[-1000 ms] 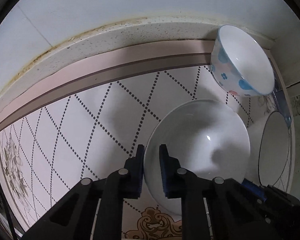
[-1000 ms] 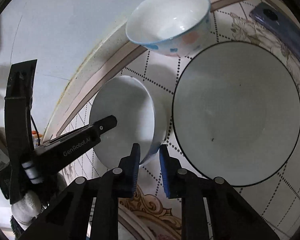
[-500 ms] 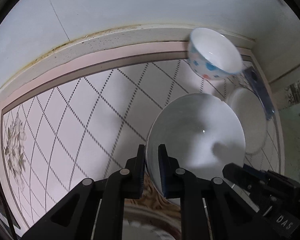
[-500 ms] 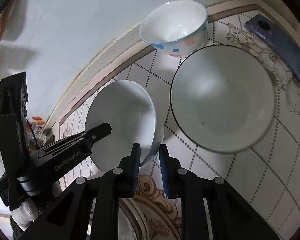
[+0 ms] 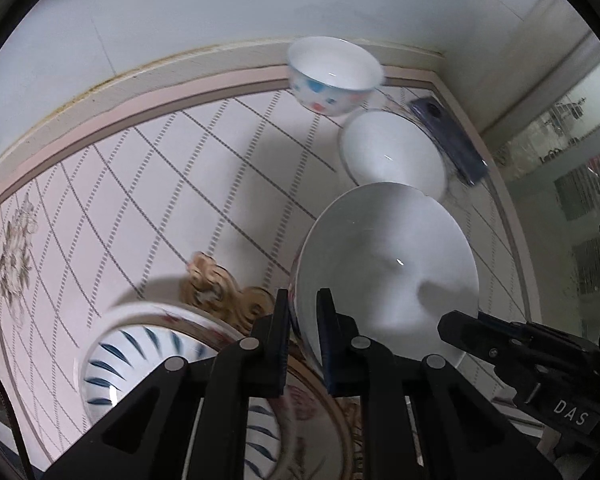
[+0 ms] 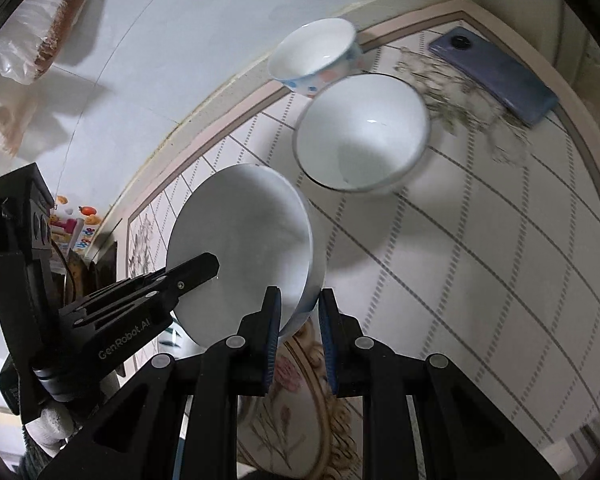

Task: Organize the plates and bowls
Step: 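Lift the black-rimmed bowl off the cloth with both grippers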

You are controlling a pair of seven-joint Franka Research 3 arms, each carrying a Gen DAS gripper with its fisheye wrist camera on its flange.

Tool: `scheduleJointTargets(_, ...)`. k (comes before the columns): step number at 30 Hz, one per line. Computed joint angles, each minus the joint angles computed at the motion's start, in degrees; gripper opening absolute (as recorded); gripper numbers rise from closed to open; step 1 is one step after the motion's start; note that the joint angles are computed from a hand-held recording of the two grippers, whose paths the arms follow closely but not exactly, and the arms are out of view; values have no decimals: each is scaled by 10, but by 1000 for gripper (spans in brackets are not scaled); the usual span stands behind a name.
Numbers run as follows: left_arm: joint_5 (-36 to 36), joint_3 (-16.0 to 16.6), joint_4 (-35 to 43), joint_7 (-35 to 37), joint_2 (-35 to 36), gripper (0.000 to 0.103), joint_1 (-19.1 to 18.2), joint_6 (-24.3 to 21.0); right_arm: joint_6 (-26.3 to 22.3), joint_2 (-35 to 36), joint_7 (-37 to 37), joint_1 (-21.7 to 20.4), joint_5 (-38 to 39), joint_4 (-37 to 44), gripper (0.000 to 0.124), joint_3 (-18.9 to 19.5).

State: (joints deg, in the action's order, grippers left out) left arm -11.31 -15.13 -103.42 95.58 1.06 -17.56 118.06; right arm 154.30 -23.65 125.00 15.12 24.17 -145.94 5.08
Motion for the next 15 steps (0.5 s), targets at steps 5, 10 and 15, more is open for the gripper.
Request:
scheduleJointTargets(5,-8,-8,-18,4,-2,11,-10,8,-25,-66,27,-8,-13,-51,21,11)
scheduleJointTargets(10,-4,-14,-29,3,5,11,-21,12,-29,-98,41,-8,-10,-93,21,10)
scheduleJointTargets(15,7,-18,-35,0,12,11,-28,10,-22,-108,41,-1,3,-120,21,3)
